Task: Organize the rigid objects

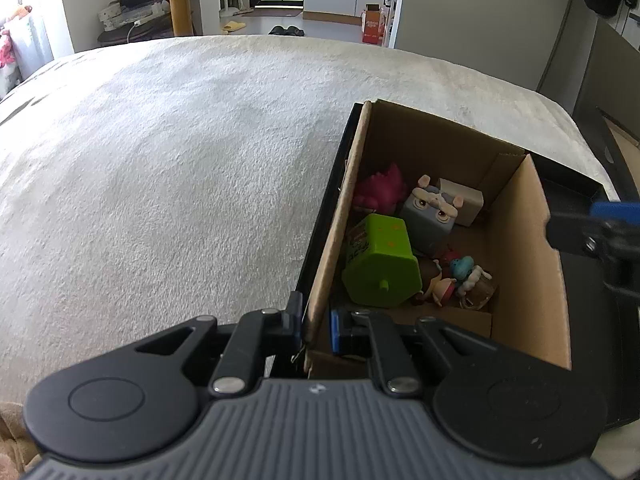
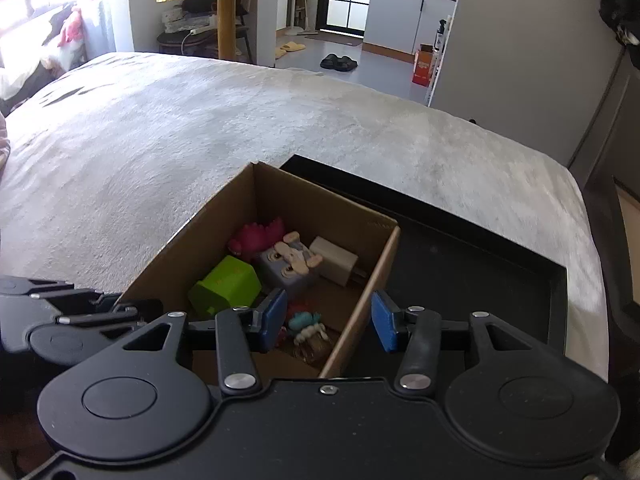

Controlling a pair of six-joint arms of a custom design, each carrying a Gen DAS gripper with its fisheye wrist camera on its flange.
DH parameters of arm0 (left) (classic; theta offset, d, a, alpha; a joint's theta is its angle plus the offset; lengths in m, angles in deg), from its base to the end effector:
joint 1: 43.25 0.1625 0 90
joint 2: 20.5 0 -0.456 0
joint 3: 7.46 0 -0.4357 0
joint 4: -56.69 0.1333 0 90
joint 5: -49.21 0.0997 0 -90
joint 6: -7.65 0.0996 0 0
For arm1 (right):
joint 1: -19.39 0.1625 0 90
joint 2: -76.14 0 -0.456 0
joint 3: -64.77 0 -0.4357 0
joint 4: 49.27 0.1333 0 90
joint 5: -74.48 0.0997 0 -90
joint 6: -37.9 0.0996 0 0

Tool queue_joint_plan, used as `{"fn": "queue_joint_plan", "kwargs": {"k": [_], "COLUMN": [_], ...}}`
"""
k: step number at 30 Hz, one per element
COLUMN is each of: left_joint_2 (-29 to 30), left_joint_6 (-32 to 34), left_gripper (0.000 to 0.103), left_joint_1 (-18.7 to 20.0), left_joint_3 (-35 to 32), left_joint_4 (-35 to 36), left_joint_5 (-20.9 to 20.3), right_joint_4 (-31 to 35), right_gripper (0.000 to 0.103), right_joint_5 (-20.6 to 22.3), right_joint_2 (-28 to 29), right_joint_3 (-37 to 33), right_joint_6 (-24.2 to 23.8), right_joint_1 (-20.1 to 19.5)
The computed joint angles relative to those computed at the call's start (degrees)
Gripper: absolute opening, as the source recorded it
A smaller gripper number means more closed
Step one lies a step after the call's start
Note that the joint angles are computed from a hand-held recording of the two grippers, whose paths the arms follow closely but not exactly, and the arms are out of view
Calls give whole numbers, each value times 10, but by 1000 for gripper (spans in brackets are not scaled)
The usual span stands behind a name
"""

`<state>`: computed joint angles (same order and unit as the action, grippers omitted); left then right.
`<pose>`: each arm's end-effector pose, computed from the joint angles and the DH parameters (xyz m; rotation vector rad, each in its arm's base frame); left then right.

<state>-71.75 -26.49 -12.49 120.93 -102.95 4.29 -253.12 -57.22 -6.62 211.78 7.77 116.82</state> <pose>-0.3014 -0.4166 0.0106 0.5947 2.3661 -0.6269 0.1141 -0.3562 0.2502 0.3343 -2.1595 0.8137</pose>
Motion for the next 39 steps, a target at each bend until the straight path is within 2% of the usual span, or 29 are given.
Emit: {"fn": "queue_joint_plan", "kwargs": {"k": [8,14,20,23,26,28,31,36,39], "left_joint_2": [2,-2,-30,-36,-46,-54,-67,-83,-92], "left_joint_6": [-7,-12,-37,-51,-55,-58,-68,-60,-67], "left_gripper": [12,14,16,16,16,16,16,16,20], "left_joint_1": [-5,-9,-3,-21,-36,-46,-56,-73,-86], "left_joint_3": [-6,-6,-3,-1,5,7,7,4,3], "left_joint_4": [25,29,43,75,86,99,110,126,138], "left_joint_5": [6,12,-16,-1,-4,-3,-12,-27,-26], "right_joint_4": [10,50,49,43,59,75,89,116,131], "right_gripper": [48,49,58,62,66,73,84,93,98], "right_joint_5": [12,37,47,49,58,63,60,68,67], "right_joint_2": [-61,-133,-180,-199,-230,-255,-283,-324,-341], "right_joint_3": [38,58,77,90,101,107,112,116,119], "right_joint_6": [14,47,46,49,61,67,70,85,100], "right_joint_1": [-23,-44,-50,-53,-62,-66,-65,-71,-71]}}
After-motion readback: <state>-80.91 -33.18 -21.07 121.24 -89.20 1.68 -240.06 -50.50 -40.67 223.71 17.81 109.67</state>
